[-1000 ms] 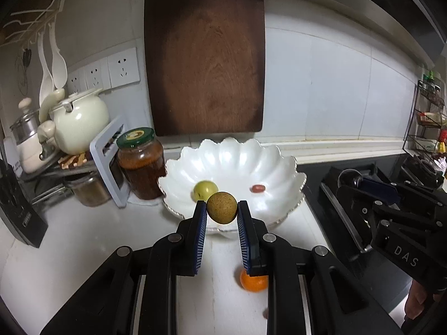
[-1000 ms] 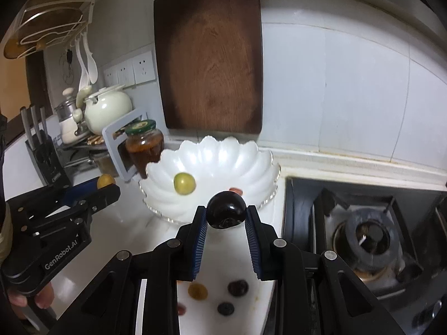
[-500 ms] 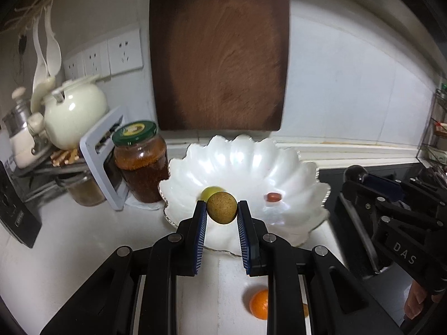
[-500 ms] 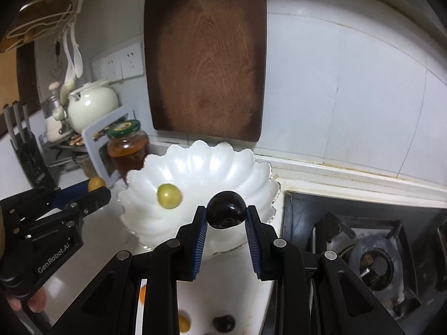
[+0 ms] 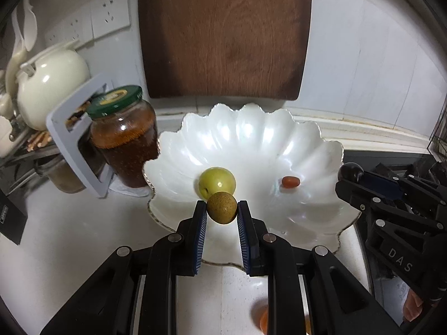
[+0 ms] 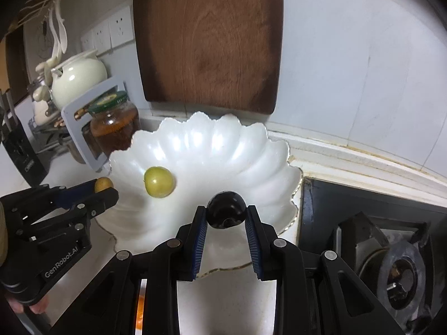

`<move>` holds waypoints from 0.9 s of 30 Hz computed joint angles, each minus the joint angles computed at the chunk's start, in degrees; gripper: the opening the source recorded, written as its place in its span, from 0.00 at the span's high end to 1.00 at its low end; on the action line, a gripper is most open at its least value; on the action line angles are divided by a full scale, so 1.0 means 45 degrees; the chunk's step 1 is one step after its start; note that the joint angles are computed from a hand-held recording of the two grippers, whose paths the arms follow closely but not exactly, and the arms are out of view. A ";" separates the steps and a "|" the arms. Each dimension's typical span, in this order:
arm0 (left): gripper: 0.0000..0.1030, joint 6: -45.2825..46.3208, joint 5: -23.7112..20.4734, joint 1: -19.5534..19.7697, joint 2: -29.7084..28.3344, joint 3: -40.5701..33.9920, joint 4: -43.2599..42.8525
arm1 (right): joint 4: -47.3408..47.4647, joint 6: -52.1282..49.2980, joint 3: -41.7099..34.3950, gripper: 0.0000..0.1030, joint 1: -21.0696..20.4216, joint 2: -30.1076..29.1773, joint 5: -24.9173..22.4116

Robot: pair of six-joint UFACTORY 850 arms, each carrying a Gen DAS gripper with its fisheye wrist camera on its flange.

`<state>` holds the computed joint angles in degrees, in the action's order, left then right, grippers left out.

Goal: Organize fruits
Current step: 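Carry the yellow fruit and dark plum in both tools over the white bowl, then open both tools to release the fruits into the bowl and withdraw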

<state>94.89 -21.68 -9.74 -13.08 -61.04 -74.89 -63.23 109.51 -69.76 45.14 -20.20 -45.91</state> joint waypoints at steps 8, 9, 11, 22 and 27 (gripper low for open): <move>0.78 -0.2601 0.0197 -0.0303 -0.0699 -0.0773 0.2721 | 0.0721 -0.0666 -0.0105 0.71 -0.0492 -0.0290 0.0913; 0.78 -0.2794 0.0215 -0.0339 -0.0754 -0.0837 0.2978 | 0.0778 -0.0678 -0.0103 0.71 -0.0529 -0.0309 0.0987; 0.78 -0.3002 0.0252 -0.0406 -0.0837 -0.0934 0.3300 | 0.0974 -0.0804 -0.0099 0.71 -0.0638 -0.0333 0.1209; 0.50 -0.1592 0.0702 -0.0342 -0.0691 -0.0783 0.2234 | 0.1278 -0.0920 -0.0302 0.52 -0.0604 -0.0488 0.0691; 0.42 -0.0169 0.0807 -0.0079 -0.0329 -0.0456 0.0945 | 0.1068 -0.0400 -0.0281 0.52 -0.0230 -0.0314 -0.0081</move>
<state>94.13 -18.05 -10.09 -14.56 -63.09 -70.63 -58.43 107.71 -71.02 44.10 -21.62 -46.28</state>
